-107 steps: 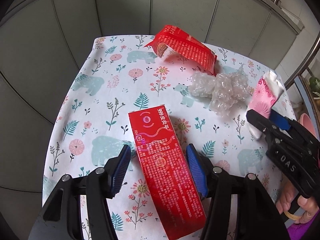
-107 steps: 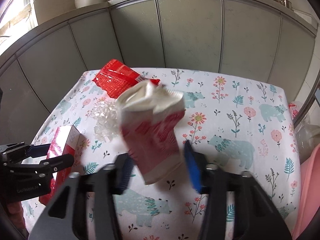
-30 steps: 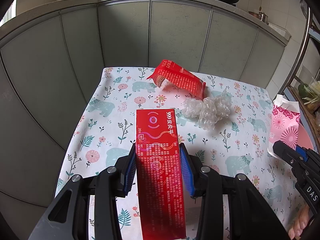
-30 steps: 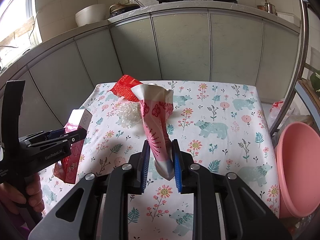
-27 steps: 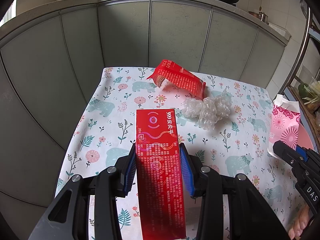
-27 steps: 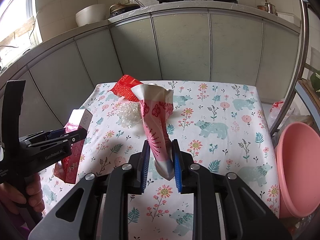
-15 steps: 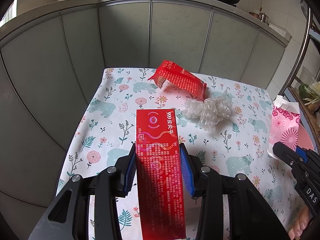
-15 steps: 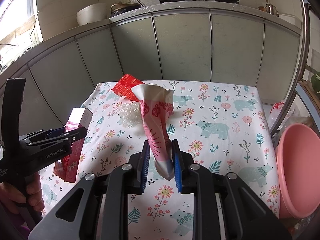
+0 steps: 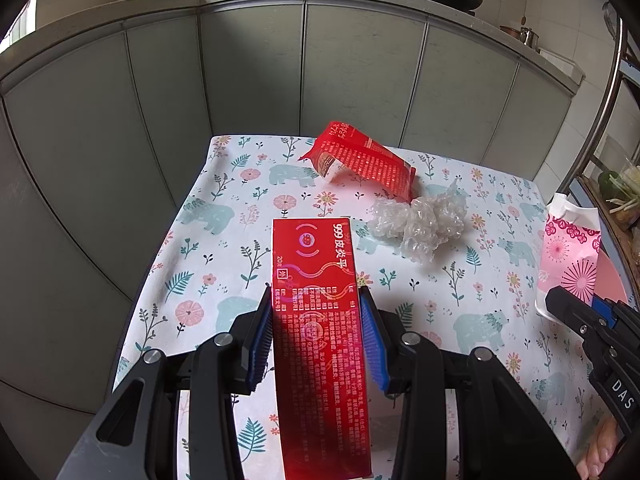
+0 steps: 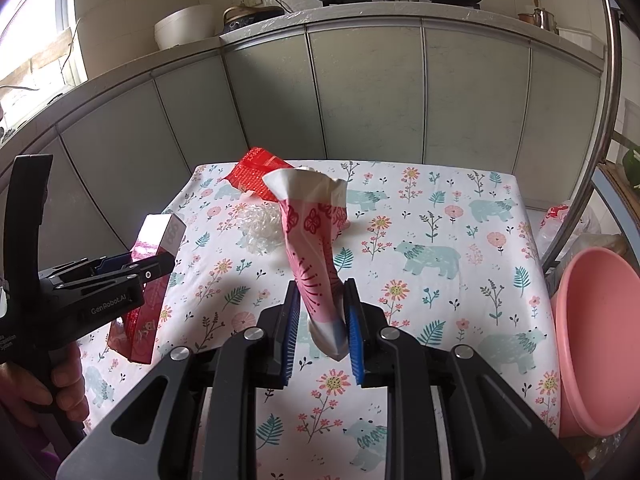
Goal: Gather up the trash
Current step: 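Hold the red box in the left gripper while the right gripper holds the paper cup, then carry the red box with the left gripper while the right gripper carries the cup to the basin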
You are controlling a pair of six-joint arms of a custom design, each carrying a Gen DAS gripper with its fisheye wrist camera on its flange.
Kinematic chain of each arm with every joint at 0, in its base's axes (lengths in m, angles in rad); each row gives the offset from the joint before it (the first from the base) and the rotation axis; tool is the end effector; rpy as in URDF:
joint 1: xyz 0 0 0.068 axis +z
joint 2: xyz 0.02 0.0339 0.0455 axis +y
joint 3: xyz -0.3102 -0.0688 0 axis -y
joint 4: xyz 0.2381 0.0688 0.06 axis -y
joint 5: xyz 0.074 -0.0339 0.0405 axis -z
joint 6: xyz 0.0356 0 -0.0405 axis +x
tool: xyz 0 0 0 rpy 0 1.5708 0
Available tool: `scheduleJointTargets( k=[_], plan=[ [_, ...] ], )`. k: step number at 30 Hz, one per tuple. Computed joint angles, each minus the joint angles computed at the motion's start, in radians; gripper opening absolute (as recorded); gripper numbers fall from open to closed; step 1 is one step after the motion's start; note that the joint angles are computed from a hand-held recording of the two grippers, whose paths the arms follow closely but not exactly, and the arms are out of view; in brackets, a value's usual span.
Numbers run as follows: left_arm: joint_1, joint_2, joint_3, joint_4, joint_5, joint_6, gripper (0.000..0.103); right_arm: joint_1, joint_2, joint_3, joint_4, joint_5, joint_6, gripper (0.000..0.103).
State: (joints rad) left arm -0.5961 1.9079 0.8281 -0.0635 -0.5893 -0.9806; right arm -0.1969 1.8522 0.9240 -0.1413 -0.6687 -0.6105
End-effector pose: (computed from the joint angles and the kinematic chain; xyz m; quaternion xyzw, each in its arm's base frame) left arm 0.2848 -0.1693 0.1303 -0.2391 0.9061 0.0561 0.3444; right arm 0.3435 -0.0460 0.1675 -0.2676 0.8789 0.2003 0.3403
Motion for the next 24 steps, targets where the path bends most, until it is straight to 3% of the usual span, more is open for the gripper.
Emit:
scheduleJointTargets(
  k=[14, 24],
  plan=[
    [-0.023, -0.009, 0.025, 0.026, -0.022, 0.046, 0.04, -0.041, 0.006, 0.02, -0.011, -0.026, 0.003, 0.022],
    [-0.066, 0.034, 0.149, 0.17, 0.01, 0.25, 0.04, -0.179, 0.038, 0.112, -0.001, -0.046, 0.033, 0.022]
  ],
)
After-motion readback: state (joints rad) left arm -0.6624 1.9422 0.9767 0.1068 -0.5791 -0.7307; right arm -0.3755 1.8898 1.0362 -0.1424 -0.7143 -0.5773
